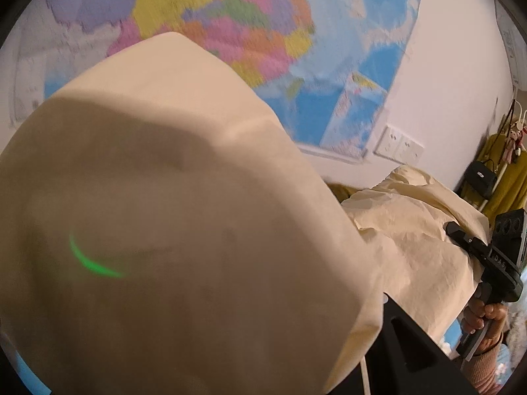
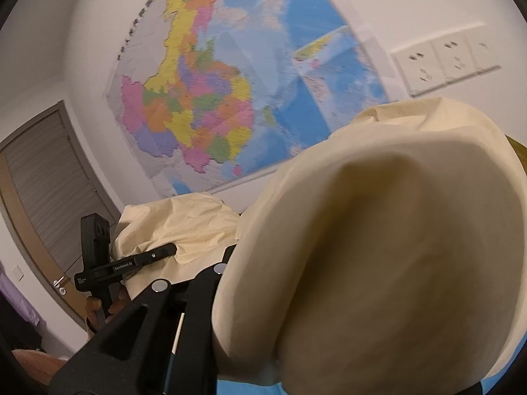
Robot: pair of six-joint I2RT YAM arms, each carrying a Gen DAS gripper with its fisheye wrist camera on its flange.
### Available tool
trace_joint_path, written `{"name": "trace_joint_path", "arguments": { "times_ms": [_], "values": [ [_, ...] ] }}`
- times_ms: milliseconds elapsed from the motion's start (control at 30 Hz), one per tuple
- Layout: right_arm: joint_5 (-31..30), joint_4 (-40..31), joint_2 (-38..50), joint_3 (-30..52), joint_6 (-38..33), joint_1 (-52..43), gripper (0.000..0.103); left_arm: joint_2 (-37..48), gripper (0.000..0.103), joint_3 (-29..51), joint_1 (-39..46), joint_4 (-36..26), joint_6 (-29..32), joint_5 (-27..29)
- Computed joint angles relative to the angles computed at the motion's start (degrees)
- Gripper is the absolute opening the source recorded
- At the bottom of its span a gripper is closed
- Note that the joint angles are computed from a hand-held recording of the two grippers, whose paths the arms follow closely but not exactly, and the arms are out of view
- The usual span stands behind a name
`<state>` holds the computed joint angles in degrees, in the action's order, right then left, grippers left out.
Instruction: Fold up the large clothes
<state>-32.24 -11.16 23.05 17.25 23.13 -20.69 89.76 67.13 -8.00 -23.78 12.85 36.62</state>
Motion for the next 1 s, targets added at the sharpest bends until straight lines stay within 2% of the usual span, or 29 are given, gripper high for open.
{"name": "trace_joint_path", "arguments": {
  "times_ms": [200,500,767,1000],
  "values": [
    [7.6,12.3,15.7,6.2,1.7,11.2,0.013,1.6,0.017,7.1,3.5,-1.5,-0.6,-1.8],
    [13.6,26.6,38.7,15.8,2.4,22.5,0.013,8.5,0.017,19.0,6.8,-2.0,-1.9,-8.1],
    [15.2,32.7,54.7,24.8,3.1,28.0,0.013,17.4,0.017,29.7,10.8,-4.0,-1.4,-12.2],
    [17.4,36.5,66.9,33.2,2.9,32.7,0.013,27.6,0.016,43.2,13.3,-5.9,-2.4,-15.4]
  ]
}}
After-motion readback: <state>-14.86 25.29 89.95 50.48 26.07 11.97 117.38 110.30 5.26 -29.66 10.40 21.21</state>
